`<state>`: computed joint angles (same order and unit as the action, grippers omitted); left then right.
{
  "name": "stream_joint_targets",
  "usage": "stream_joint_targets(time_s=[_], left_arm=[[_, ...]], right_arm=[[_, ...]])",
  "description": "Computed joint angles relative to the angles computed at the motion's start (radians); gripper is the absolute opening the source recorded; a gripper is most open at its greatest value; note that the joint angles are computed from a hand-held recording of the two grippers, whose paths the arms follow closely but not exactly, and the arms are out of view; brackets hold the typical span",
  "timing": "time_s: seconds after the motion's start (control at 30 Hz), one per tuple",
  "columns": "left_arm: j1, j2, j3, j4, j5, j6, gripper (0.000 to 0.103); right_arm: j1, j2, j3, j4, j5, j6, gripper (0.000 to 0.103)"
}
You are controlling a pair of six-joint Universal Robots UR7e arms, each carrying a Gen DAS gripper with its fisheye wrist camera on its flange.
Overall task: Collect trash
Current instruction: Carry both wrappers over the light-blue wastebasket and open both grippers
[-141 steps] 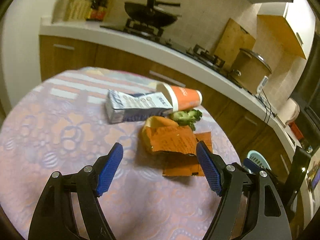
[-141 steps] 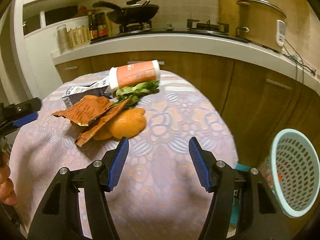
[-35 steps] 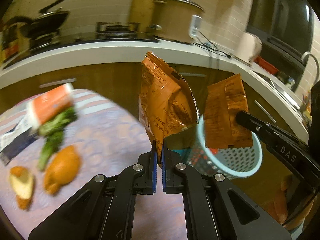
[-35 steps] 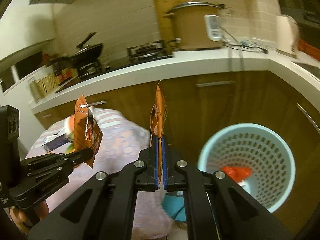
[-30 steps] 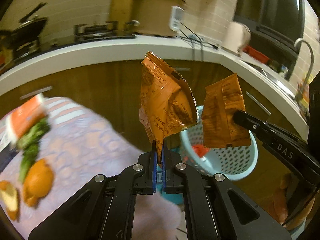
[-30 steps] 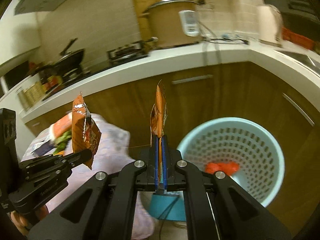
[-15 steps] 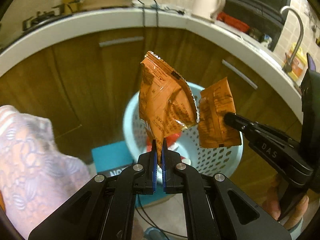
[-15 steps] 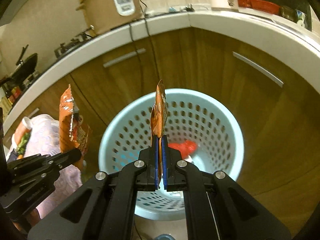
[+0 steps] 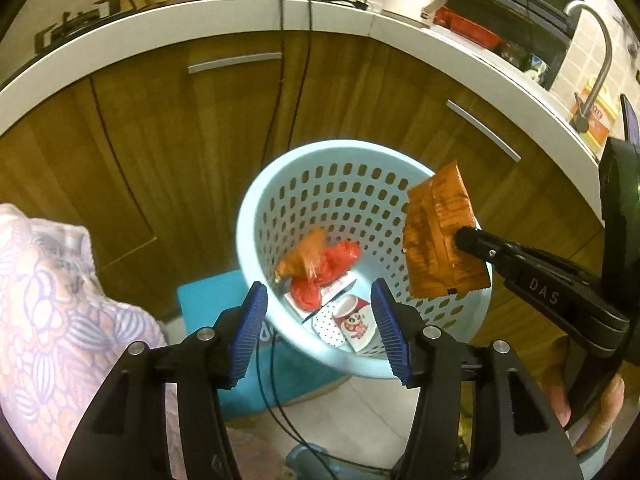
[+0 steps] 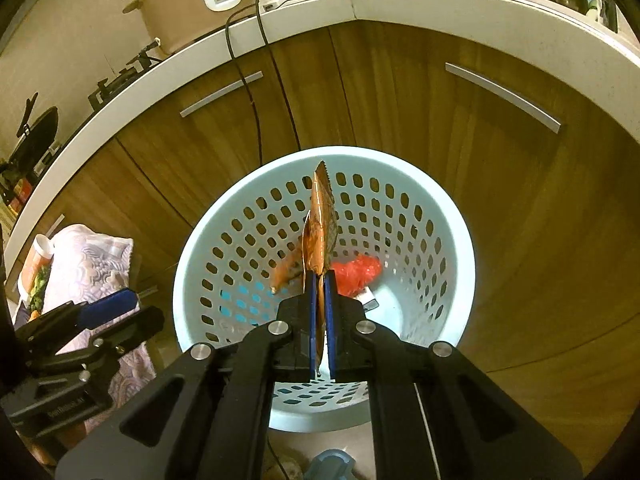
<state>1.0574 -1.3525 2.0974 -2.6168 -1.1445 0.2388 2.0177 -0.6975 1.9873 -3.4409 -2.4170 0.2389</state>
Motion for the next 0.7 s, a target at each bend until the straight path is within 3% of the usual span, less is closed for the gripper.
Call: stream_joint_targets(time_s=[0.27,0.43,0.7], left_arm=[[0.004,-0.054,0.017,-0.018,-0.006,-0.003,0.054],[0.003,-0.11,0.043,-0.035,-0.011,-0.004,0.054],[0.017,-0.279,0.086,-0.049,-0.018,-0.028,0.069]], right_arm=[[0.023,0.006,-0.011,0.021,-0.028,0.008,0.005],[0.045,0.016,-0.025,0.033,-0.044,0.006,0.012],[0.119,0.074,-0.102,0.009,-0.057,-0.078,0.043]])
